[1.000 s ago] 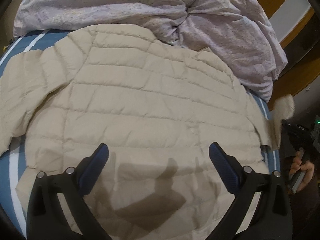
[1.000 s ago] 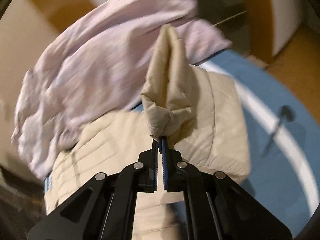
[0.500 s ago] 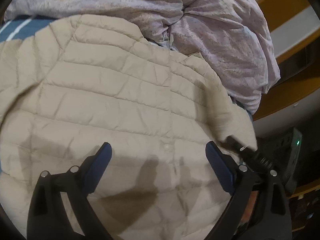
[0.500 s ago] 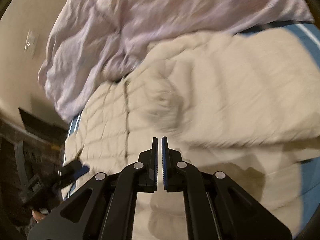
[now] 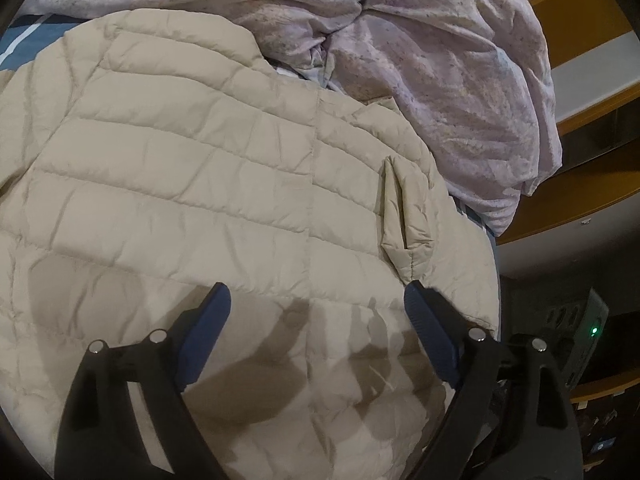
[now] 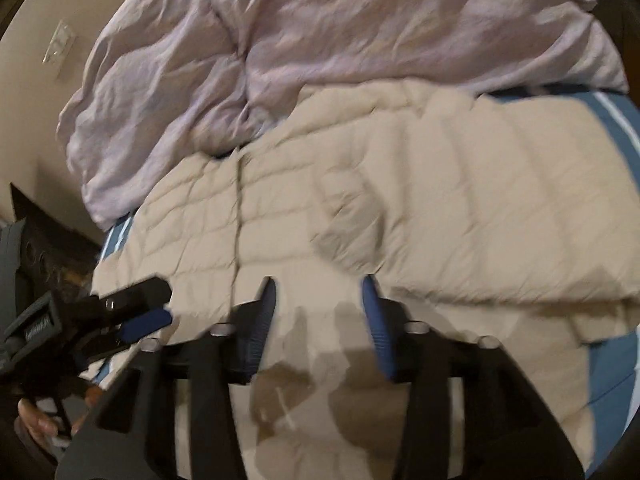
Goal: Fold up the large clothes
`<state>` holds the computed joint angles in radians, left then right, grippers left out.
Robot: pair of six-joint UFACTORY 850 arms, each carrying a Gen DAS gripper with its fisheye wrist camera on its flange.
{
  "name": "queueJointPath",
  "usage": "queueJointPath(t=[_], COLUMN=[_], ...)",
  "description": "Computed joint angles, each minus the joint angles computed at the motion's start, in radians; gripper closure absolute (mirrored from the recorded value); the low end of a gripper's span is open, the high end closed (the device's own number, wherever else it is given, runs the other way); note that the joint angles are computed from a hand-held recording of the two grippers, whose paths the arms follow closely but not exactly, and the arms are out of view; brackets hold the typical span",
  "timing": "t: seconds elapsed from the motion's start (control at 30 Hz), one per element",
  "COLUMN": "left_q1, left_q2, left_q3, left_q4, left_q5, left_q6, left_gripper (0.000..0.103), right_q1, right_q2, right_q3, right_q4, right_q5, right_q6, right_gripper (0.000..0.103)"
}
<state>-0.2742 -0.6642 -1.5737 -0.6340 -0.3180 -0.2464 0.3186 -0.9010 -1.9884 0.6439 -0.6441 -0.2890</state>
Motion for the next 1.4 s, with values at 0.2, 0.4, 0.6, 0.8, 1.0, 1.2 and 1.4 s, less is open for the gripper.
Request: queueJointPath(t=[0.2, 0.4, 0.6, 0.8, 1.0, 1.2, 1.4], left_q1=[-0.007, -0.001, 0.007, 0.012, 0.020, 0.028, 0.025], left_q2=[-0.040, -0.054, -0.068, -0.094, -0.150, -0.172, -0.144], left_q3=[-0.057, -0.071, -0.089, -0.129, -0.197, -0.213, -0.196], left_q4=[0.059, 0.039, -0.044, -0.111, -0.049, -0.069, 0.189], left_q5=[-0.028, -0.040, -0.049, -0.071, -0.125, -0.145, -0.132], left_q6=[-0.047, -0.040, 0.020, 0.071, -0.031, -0.036, -0.243], left_gripper=[0.016, 0.016, 0.016, 0.021, 0.042, 0.091, 0.098], right_q1=[0.020, 0.035, 0.018, 0.026, 0.042, 0.048, 0.035], right_q2=[-0.076, -0.123, -0.094, -0.096, -0.088, -0.082, -0.045], right_q3=[-0.114, -0.154, -0.116, -0.116, -0.095, -0.090, -0.042], right_q4=[-0.167, -0.288, -0.082, 0.091, 0.128, 0.100, 0.110], right_q5=[-0.014, -0.038, -0.046, -0.141, -0.175, -0.174, -0.143], right_q6=[0.076, 0.128, -0.033, -0.178, -0.228, -0.201, -0.186], right_gripper=[0.055, 0.087, 0.096, 0.096, 0.096, 0.095, 0.061])
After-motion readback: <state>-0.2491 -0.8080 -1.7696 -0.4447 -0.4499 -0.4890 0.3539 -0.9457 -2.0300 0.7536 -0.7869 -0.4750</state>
